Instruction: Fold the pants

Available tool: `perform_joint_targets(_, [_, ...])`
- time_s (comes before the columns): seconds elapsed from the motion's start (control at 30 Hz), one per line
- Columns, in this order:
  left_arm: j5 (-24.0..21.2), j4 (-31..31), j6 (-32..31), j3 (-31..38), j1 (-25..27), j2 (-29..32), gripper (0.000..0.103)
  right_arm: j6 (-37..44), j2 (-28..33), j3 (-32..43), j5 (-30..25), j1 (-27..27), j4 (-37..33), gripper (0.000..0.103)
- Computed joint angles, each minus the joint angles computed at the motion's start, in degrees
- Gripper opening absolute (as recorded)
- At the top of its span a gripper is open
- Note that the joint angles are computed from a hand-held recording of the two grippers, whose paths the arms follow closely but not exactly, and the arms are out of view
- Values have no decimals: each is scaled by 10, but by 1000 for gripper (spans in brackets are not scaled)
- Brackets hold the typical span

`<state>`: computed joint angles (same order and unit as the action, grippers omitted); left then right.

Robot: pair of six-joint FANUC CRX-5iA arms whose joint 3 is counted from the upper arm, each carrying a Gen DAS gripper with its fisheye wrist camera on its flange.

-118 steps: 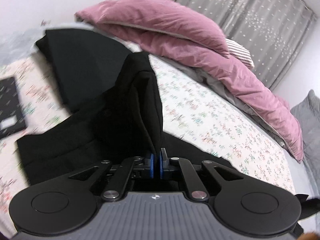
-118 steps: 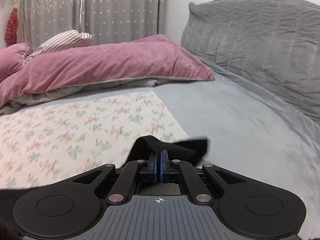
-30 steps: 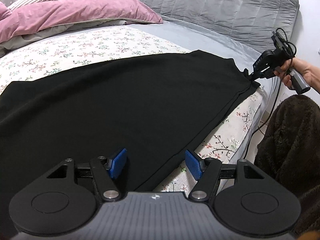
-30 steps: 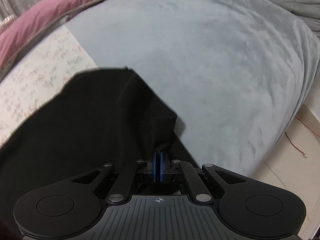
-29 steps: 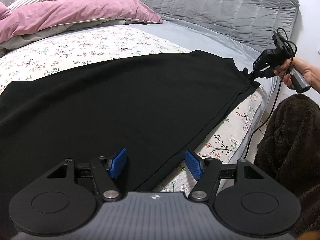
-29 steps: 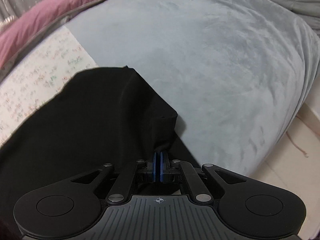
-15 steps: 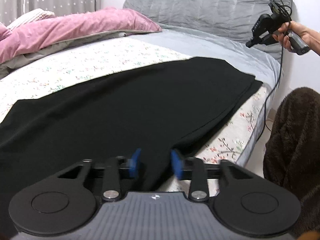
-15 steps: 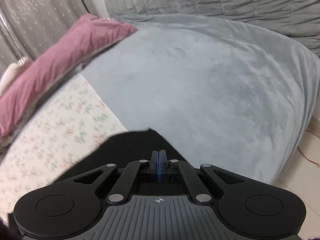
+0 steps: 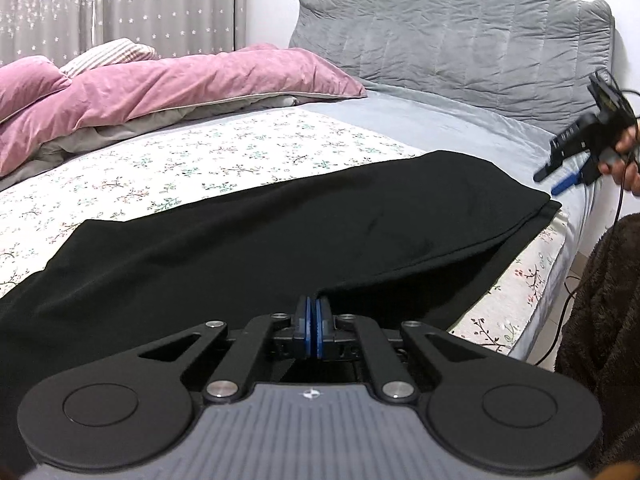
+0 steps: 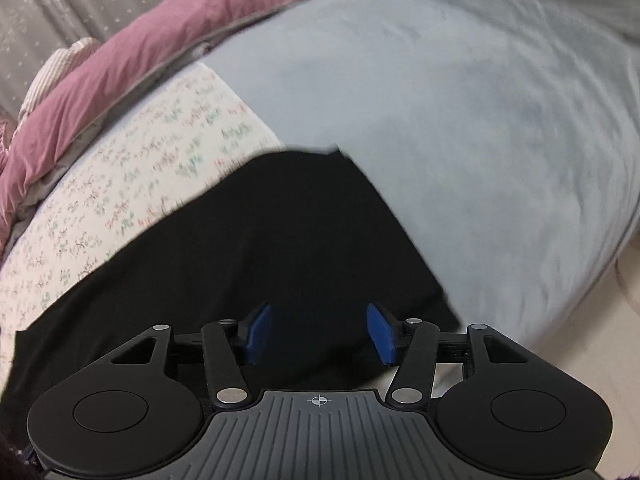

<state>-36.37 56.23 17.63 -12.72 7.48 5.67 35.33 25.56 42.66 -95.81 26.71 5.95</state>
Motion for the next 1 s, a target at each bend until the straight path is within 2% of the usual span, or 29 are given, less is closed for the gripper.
perform_joint_targets(0.27, [13, -11, 15, -1, -3, -2, 33, -94, -45, -92, 55, -22, -43, 52])
perform_joint_targets(0.37, [18, -24, 29, 1, -3, -2, 33, -131, -52, -114, 77, -23, -27, 41])
perform_joint_targets(0.47, [29, -49, 49, 7, -3, -1, 33, -165, -61, -140, 104, -22, -9, 38])
perform_joint_targets(0.5, [32, -56, 55, 8, -4, 0, 33, -177, -65, -152, 115, -20, 2, 34])
perform_joint_targets(0.53, [33, -63, 62, 11, -3, 0, 32, -183, -66, -158, 119, -17, 12, 23])
perform_joint_targets(0.6, [25, -59, 54, 12, 1, -2, 32, -185, -66, -165, 123, -11, 27, 7])
perform_joint_targets(0.63, [19, -52, 43, 10, 3, -5, 32, -181, -67, -165, 125, -10, 29, 7])
perform_joint_targets(0.73, [-33, -44, 5, 12, 20, -8, 32, -116, -46, -128, 76, 4, 50, 5])
perform_joint_targets(0.87, [-110, -76, -11, 19, 42, -10, 32, -29, -17, -72, 6, 15, 63, 5])
perform_joint_targets(1.0, [-149, -119, -6, 28, 49, -6, 33, 17, 8, -36, -47, 17, 65, 6])
